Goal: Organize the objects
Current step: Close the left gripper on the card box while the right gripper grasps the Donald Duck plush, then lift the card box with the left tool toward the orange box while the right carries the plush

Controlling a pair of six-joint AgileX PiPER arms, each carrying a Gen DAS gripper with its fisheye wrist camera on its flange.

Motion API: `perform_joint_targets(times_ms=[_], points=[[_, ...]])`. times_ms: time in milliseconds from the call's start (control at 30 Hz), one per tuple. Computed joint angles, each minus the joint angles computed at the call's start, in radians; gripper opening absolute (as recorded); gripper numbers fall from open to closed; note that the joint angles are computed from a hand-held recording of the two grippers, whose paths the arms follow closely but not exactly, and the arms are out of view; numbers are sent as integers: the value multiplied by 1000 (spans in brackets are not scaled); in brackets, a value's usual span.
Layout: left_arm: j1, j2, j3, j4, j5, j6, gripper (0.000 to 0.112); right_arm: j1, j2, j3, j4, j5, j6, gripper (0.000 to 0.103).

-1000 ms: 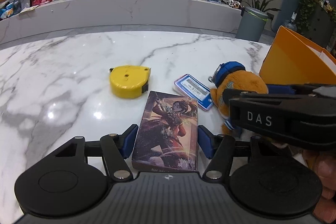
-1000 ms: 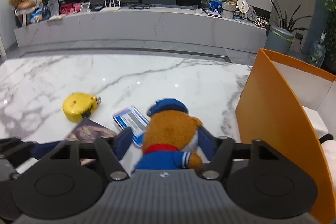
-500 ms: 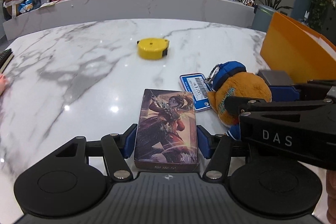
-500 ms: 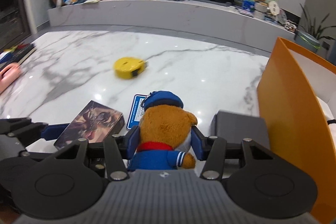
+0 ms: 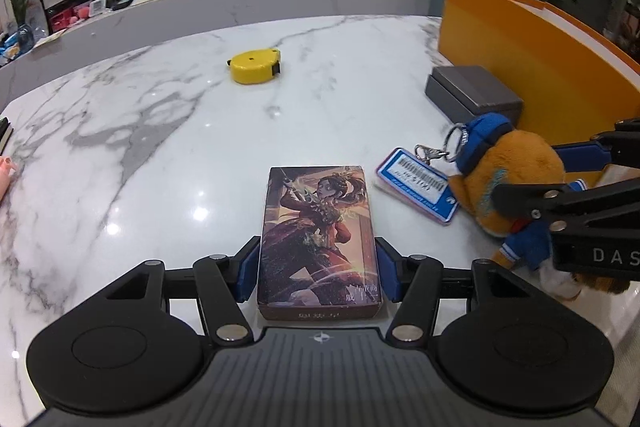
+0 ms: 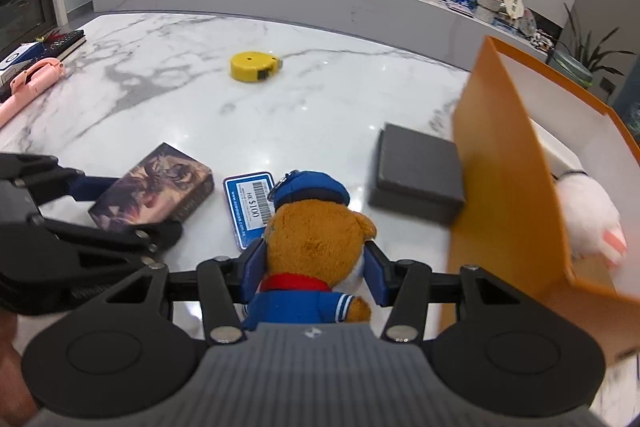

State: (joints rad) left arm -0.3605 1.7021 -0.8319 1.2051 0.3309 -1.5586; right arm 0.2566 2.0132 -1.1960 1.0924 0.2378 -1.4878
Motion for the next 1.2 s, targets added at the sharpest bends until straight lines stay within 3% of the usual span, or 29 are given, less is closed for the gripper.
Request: perform_joint_targets(times_ms=[167, 300, 667, 833, 900, 1033, 1200], points=[[-15, -23, 24, -31, 8, 21, 67, -20, -38, 99, 380, -30, -411, 55], [-14, -29, 7, -167, 17, 173, 71, -20, -52, 126, 478, -38, -535, 57], [-30, -3, -15, -141, 58, 98, 89, -33, -33, 143, 474, -35, -546, 66], [-33, 14, -39, -158, 75, 96, 90, -44, -4, 119, 426, -11, -499, 66], [-38, 17, -43, -155, 81, 90, 86, -50, 8, 108, 403, 3, -476, 65], [-45, 10, -36, -134, 79, 66, 67, -67, 26, 90, 367, 47, -434, 61], [-60, 16, -51, -152, 112, 71, 66, -78, 23, 83, 341, 78, -431, 56]])
